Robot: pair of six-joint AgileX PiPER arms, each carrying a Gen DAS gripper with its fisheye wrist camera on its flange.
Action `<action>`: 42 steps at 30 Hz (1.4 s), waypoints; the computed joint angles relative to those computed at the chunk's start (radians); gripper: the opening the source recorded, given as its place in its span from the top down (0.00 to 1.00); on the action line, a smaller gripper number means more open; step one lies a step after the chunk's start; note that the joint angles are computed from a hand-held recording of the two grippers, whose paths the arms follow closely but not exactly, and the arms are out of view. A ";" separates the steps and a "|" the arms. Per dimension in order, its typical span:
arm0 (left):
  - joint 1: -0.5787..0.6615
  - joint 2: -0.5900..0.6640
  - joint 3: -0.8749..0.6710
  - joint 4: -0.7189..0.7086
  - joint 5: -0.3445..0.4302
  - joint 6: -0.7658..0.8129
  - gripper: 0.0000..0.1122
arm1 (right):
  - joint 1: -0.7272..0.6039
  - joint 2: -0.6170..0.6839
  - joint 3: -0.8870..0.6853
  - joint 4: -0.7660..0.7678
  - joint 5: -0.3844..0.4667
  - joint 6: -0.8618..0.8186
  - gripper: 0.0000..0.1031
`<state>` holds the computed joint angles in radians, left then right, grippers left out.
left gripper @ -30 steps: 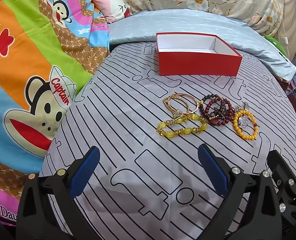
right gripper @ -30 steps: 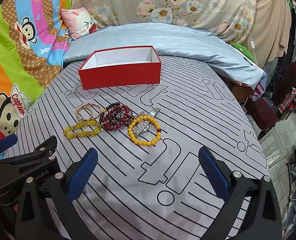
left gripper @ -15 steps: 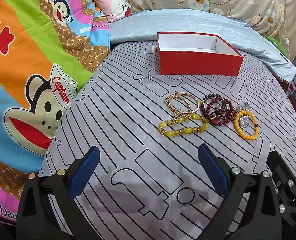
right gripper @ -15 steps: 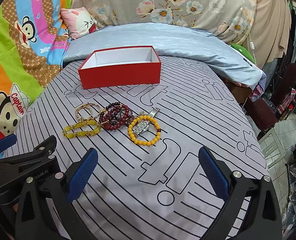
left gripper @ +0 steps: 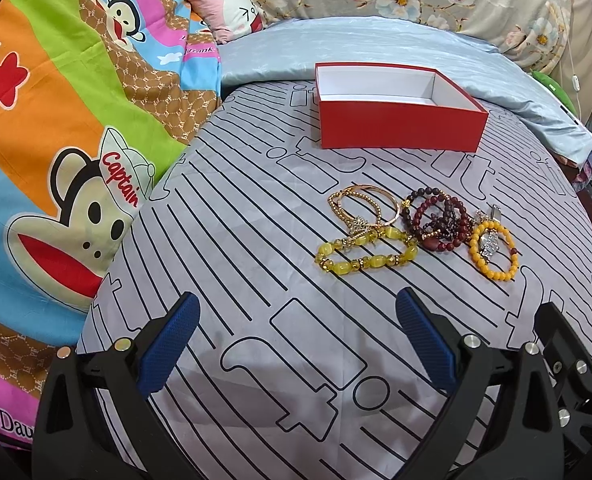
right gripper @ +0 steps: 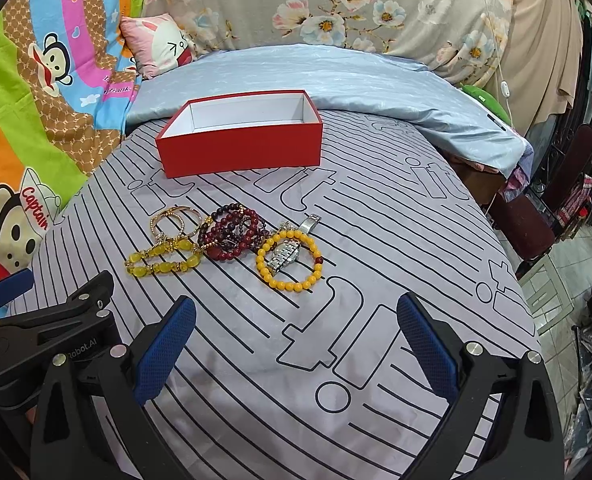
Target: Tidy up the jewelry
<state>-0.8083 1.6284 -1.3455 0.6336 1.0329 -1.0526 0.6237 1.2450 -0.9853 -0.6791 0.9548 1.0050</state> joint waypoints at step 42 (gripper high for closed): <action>0.079 0.002 0.048 -0.067 -0.102 0.043 0.15 | -0.078 0.012 0.022 0.056 -0.060 -0.041 0.05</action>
